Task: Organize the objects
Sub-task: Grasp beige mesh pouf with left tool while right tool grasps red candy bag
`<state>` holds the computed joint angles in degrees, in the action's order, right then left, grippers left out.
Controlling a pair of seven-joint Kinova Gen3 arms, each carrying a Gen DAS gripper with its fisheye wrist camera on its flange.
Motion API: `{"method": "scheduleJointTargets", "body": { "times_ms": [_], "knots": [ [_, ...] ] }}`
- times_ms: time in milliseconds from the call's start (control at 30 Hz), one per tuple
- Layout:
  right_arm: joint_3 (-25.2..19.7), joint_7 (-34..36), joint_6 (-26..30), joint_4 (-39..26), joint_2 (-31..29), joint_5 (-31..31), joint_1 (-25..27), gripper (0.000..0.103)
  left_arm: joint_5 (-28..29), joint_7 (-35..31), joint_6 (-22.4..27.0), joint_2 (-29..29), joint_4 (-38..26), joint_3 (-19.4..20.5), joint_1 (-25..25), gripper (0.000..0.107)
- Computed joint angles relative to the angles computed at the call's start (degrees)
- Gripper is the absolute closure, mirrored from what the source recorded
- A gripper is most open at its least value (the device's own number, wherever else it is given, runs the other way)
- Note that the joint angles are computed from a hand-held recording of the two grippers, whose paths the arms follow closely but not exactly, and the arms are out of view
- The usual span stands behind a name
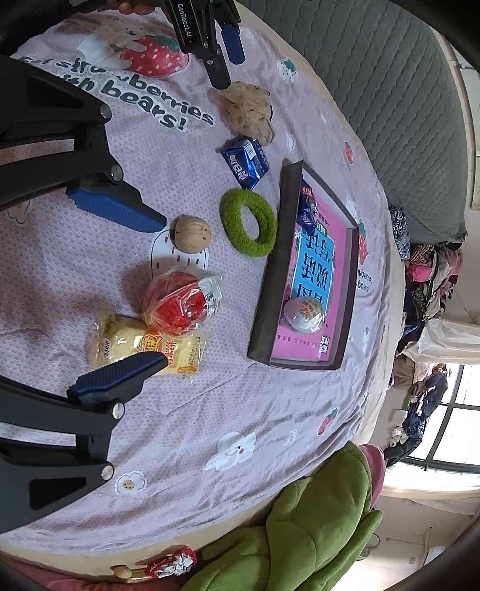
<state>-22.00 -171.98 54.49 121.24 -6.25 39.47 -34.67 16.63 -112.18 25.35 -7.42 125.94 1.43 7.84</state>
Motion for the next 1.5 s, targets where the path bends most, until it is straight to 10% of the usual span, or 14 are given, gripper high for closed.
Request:
{"method": "scheduleJointTargets", "body": {
  "times_ms": [1167,1500],
  "knots": [
    [5.65,1.70,-5.13,0.70,6.00,3.27,0.72,0.036,-9.36,11.38,-5.12,10.74,-4.40,3.63,-0.33,0.034],
    [6.49,1.98,-4.42,-0.18,8.04,5.39,-0.89,0.050,-6.03,8.79,-4.38,14.95,-7.10,4.49,-2.35,0.036]
  ]
}}
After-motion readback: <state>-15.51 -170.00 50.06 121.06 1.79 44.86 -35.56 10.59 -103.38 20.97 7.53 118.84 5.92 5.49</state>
